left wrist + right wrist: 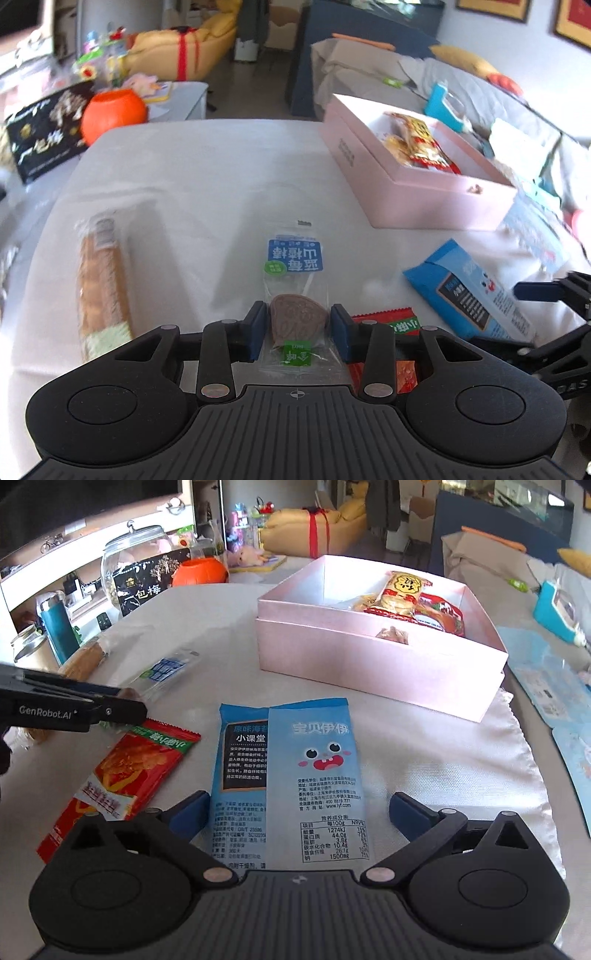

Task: Organize snacks
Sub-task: 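Close the left tool on the clear brown-snack packet while the right tool holds the blue packet, then set the blue packet down and move the right tool to the red spicy-strip packet, then close the right tool on the red spicy-strip packet and lift it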

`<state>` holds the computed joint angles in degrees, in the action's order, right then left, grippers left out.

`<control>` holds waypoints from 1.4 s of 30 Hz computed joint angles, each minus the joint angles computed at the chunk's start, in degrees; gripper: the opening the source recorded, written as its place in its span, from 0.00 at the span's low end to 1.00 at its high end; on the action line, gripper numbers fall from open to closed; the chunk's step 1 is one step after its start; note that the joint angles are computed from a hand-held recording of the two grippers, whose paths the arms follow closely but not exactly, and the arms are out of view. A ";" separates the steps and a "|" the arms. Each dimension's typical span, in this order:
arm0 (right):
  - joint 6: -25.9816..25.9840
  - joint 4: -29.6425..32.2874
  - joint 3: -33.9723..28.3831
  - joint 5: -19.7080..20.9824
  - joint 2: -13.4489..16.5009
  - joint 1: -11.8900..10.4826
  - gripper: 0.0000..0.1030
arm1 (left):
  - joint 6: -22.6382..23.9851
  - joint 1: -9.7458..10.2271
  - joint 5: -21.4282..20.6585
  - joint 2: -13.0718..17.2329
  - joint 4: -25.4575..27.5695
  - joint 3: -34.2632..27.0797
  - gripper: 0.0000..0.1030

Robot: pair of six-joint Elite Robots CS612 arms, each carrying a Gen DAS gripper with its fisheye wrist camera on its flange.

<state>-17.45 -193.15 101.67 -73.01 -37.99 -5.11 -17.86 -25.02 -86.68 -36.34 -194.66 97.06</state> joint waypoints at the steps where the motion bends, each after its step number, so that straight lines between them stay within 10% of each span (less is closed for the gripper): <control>1: 0.57 -1.51 0.42 -0.17 -0.17 0.02 0.98 | -0.66 -0.03 -0.05 -0.04 -0.48 0.29 0.42; 6: -1.75 -9.34 3.33 3.03 -1.53 0.46 0.98 | -1.05 0.54 -2.07 -0.24 -0.11 0.29 0.41; 12: -5.32 2.15 2.09 11.03 -2.57 1.66 0.98 | -2.10 1.05 -1.33 -0.73 -0.72 1.27 0.41; 21: -7.71 6.04 -1.57 2.29 -0.60 5.41 0.97 | -1.87 1.11 -2.94 -0.46 -1.60 1.49 0.41; 28: -5.25 3.62 -1.52 -1.29 -0.28 4.19 0.97 | -2.33 0.42 -2.65 -0.55 -2.14 2.04 0.42; 42: -1.74 0.09 -2.41 1.23 1.49 2.08 0.99 | -1.08 -1.23 0.96 -0.57 -4.51 3.66 0.42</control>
<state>-19.19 -193.06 99.26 -71.78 -36.51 -3.03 -18.93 -26.25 -85.72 -36.91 -199.18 100.72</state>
